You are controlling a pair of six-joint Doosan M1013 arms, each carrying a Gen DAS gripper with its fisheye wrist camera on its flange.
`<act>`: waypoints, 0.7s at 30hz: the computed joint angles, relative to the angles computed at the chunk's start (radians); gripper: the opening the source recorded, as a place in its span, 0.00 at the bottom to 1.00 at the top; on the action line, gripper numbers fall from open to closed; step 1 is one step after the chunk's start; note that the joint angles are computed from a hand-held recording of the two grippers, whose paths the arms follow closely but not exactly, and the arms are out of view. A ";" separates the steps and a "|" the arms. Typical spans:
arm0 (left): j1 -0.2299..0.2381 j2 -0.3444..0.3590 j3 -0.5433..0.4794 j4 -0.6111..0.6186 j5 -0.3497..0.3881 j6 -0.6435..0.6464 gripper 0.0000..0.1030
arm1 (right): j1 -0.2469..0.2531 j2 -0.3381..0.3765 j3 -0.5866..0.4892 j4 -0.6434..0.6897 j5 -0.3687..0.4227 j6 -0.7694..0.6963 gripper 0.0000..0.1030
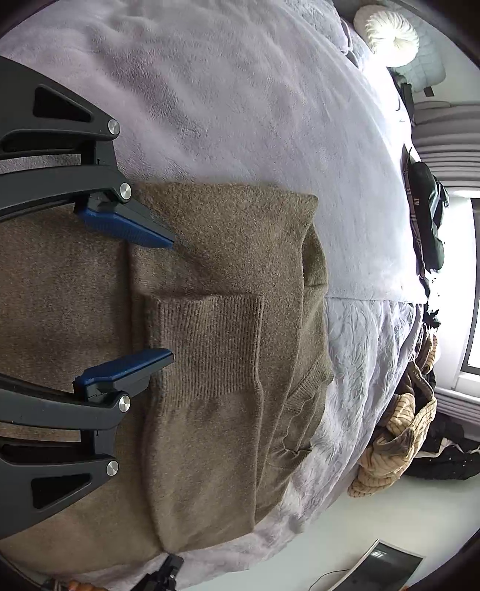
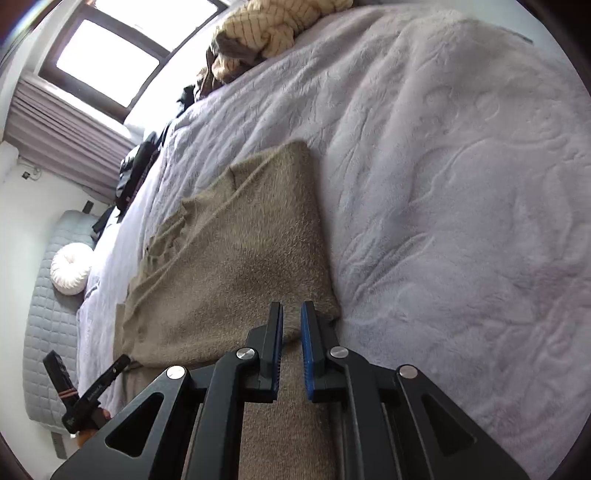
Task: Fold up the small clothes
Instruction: 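Press the folded side flat with the right tool and open it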
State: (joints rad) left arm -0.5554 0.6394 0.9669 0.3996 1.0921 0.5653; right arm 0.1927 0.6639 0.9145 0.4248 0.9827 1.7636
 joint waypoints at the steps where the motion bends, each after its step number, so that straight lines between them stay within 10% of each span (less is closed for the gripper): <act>1: -0.001 0.000 0.000 0.000 0.003 -0.001 0.57 | -0.001 -0.009 0.012 -0.020 -0.020 0.031 0.33; 3: -0.001 0.004 -0.007 0.000 0.014 -0.006 0.57 | -0.010 -0.013 0.025 -0.011 -0.030 0.067 0.59; 5: -0.002 0.010 -0.017 0.002 0.024 -0.010 0.57 | -0.020 -0.004 0.022 0.045 -0.021 0.051 0.59; 9: -0.006 0.015 -0.028 0.007 0.036 -0.009 0.57 | -0.009 0.046 -0.066 0.061 0.082 -0.033 0.18; 14: -0.007 0.023 -0.035 0.009 0.049 0.006 0.57 | 0.036 0.063 -0.122 -0.218 0.119 -0.042 0.17; 21: -0.013 0.027 -0.041 0.022 0.063 0.010 0.57 | 0.010 0.017 -0.039 -0.139 0.071 -0.016 0.17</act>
State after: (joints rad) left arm -0.5684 0.6661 0.9259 0.4217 1.1547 0.5757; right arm 0.2030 0.6808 0.8755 0.2861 1.0536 1.7476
